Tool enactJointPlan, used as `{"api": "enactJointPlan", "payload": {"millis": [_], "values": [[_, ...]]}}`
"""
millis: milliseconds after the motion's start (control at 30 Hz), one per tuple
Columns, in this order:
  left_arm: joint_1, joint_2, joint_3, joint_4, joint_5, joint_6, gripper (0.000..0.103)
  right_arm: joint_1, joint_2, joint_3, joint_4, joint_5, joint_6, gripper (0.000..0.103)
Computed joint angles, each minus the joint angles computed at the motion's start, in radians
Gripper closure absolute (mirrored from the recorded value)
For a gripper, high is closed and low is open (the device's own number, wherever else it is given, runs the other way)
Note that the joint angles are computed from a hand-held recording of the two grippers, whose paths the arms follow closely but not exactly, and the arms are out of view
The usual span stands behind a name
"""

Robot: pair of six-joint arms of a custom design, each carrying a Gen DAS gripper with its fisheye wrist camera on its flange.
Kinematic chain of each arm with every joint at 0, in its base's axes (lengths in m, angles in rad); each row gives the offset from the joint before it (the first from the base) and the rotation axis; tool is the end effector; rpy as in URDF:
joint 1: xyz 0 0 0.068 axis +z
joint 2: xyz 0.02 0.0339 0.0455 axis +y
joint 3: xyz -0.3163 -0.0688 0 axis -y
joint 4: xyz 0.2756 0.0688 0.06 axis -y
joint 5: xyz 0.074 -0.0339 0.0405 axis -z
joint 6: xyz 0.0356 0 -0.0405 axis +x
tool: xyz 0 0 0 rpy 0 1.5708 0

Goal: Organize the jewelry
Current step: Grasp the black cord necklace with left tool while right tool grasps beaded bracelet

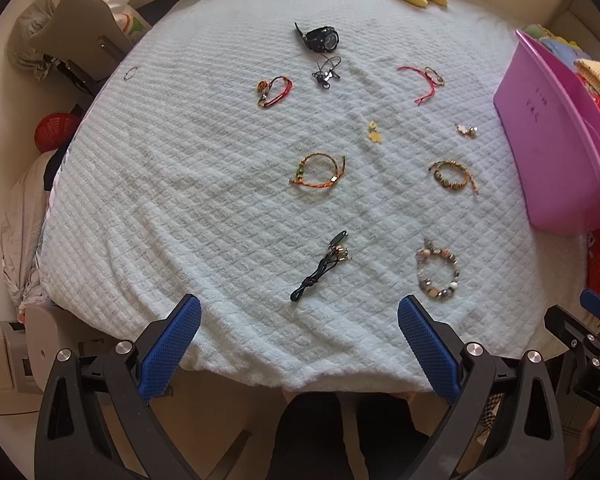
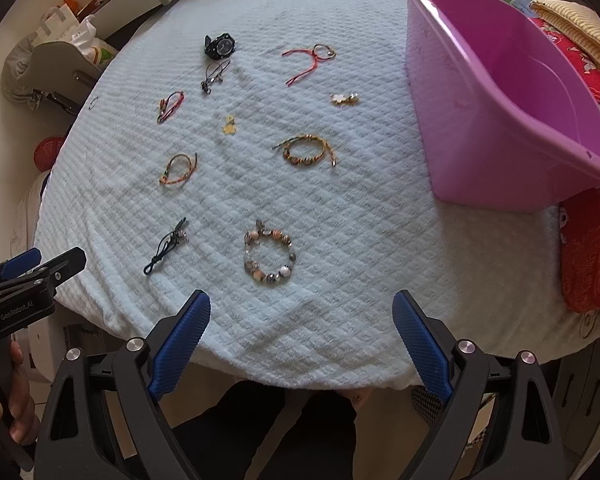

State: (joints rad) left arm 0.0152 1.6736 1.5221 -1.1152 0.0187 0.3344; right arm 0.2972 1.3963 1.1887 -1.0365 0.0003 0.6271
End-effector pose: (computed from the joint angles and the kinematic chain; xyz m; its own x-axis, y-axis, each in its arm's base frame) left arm 0.3667 0.0049 0.3413 -0.9043 0.3144 -0.2887 0.3040 0.9492 0.0814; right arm 0.2699 0.0827 0.3231 -0.9051 0.3365 -0.2600 0.2943 0.9370 0.1881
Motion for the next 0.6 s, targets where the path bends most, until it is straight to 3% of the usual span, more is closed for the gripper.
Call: {"api": "enactJointPlan", "payload": {"millis": [233,600], "values": [[0.029,0.002,-0.236,0.228,0.026,0.063,0.006,0.097,0.044,-0.171,0.232,0.029,0.09,0.015],[0.046,0.109,-0.375,0.574,0.141,0.039,0.006,0.14,0.187,-0.303,0.552,0.165,0.162,0.015]]}}
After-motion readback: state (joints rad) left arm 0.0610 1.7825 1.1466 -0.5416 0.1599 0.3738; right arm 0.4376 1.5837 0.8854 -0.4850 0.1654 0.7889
